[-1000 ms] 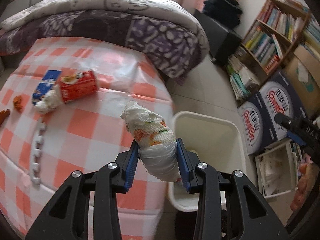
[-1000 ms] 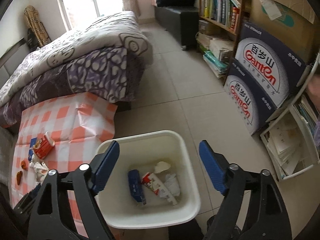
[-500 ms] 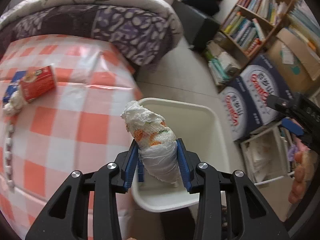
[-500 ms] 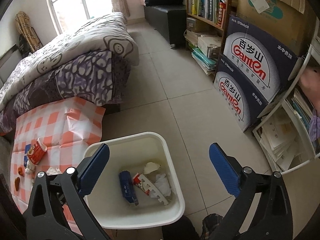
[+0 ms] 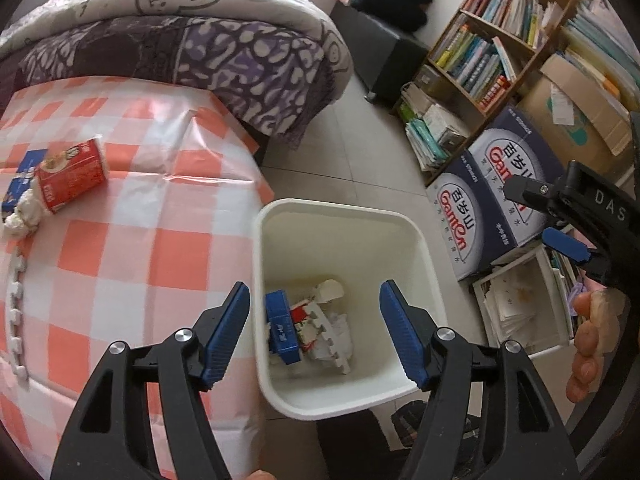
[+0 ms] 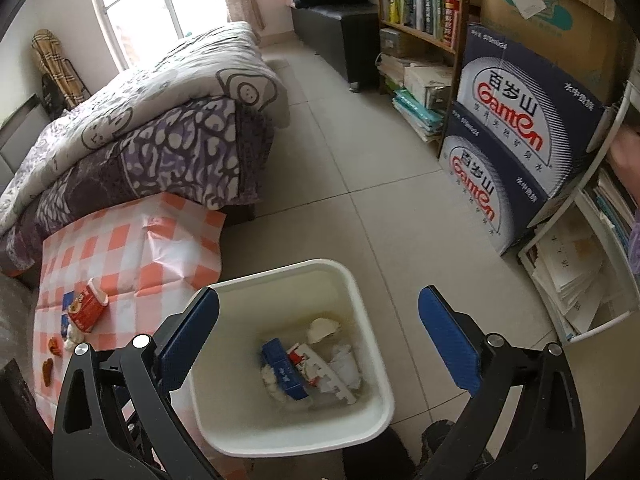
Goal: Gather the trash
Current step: 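Move the white wrapped roll over the bin and open the left tool, then grasp a second white foam strip with the left tool while the right tool grasps the red noodle cup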
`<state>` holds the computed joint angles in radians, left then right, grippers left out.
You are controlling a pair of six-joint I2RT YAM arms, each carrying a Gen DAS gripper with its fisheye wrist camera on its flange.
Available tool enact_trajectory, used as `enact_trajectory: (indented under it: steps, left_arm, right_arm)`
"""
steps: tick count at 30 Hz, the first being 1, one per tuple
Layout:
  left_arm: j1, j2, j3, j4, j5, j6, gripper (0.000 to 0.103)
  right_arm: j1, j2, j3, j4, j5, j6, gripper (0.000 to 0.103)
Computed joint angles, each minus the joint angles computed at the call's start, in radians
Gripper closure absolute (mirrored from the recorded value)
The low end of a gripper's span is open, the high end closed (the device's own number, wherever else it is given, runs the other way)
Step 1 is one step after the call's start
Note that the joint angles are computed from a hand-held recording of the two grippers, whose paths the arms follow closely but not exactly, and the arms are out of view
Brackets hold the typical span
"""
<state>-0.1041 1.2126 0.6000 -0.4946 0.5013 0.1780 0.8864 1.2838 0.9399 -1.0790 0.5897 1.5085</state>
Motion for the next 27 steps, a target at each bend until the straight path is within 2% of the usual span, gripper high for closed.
enact_trajectory:
  steps: [3, 7, 12, 15, 21, 22, 27]
  left_arm:
    - [0.055, 0.015, 0.016, -0.017, -0.014, 0.036, 0.028]
    - [0.134, 0.054, 0.046, -0.018, -0.112, 0.1, 0.022]
    - [0.296, 0.26, 0.143, 0.037, -0.306, 0.162, 0.022]
    - [0.387, 0.384, 0.202, 0.074, -0.367, 0.187, 0.022]
    - [0.531, 0.576, 0.328, 0.084, -0.369, 0.254, 0.022]
    - [0.541, 0.588, 0.334, 0.087, -0.368, 0.263, 0.024]
    - [0.594, 0.663, 0.39, 0.042, -0.338, 0.334, 0.046]
  right_arm:
    - [0.001, 0.036, 0.02, 0.033, -0.02, -0.017, 0.007]
    - [-0.004, 0.093, 0.053, 0.091, -0.056, -0.049, 0.007]
    - [-0.001, 0.187, 0.12, 0.143, -0.087, -0.096, 0.007]
    - [0.008, 0.261, 0.178, 0.166, -0.106, -0.126, 0.007]
    - [0.019, 0.383, 0.277, 0.21, -0.15, -0.16, 0.007]
    - [0.018, 0.402, 0.29, 0.223, -0.164, -0.165, 0.007]
    - [0.022, 0.492, 0.361, 0.255, -0.206, -0.18, 0.007]
